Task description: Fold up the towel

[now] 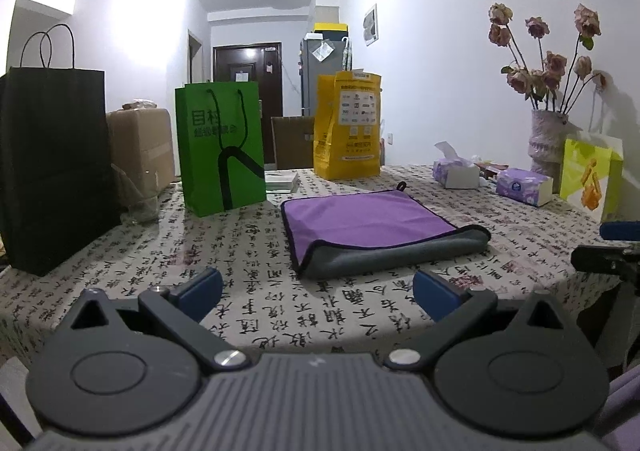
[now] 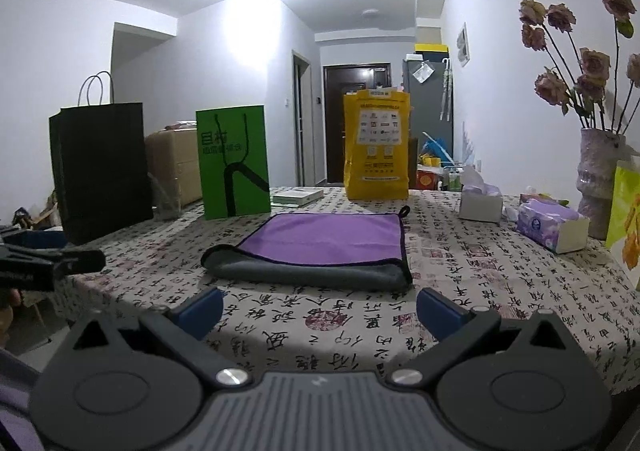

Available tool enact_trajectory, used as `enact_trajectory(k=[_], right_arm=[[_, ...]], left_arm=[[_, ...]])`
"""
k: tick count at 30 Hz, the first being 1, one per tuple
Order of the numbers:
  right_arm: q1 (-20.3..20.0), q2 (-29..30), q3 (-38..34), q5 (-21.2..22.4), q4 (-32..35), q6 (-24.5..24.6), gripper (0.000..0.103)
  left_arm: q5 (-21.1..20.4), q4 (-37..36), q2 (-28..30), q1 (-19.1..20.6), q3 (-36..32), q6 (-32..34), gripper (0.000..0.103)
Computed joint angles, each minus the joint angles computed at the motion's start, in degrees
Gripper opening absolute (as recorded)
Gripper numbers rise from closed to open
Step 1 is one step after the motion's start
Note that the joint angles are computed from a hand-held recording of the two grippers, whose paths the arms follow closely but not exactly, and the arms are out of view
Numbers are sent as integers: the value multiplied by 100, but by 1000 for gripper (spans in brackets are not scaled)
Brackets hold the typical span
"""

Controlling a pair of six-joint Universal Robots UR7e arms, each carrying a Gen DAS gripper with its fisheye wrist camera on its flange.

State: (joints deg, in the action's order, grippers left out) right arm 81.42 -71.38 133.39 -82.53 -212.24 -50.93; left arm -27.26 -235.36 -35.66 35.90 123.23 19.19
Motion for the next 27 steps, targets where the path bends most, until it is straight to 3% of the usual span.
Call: enact_trajectory(k=[9, 27], right_arm=[[47, -95, 59, -14, 100, 64, 103], [70, -42, 57, -53, 14, 142, 103]], left_arm=[[-59, 297, -11, -133, 57, -399, 103], [-18, 272, 15, -142, 52, -408, 103]])
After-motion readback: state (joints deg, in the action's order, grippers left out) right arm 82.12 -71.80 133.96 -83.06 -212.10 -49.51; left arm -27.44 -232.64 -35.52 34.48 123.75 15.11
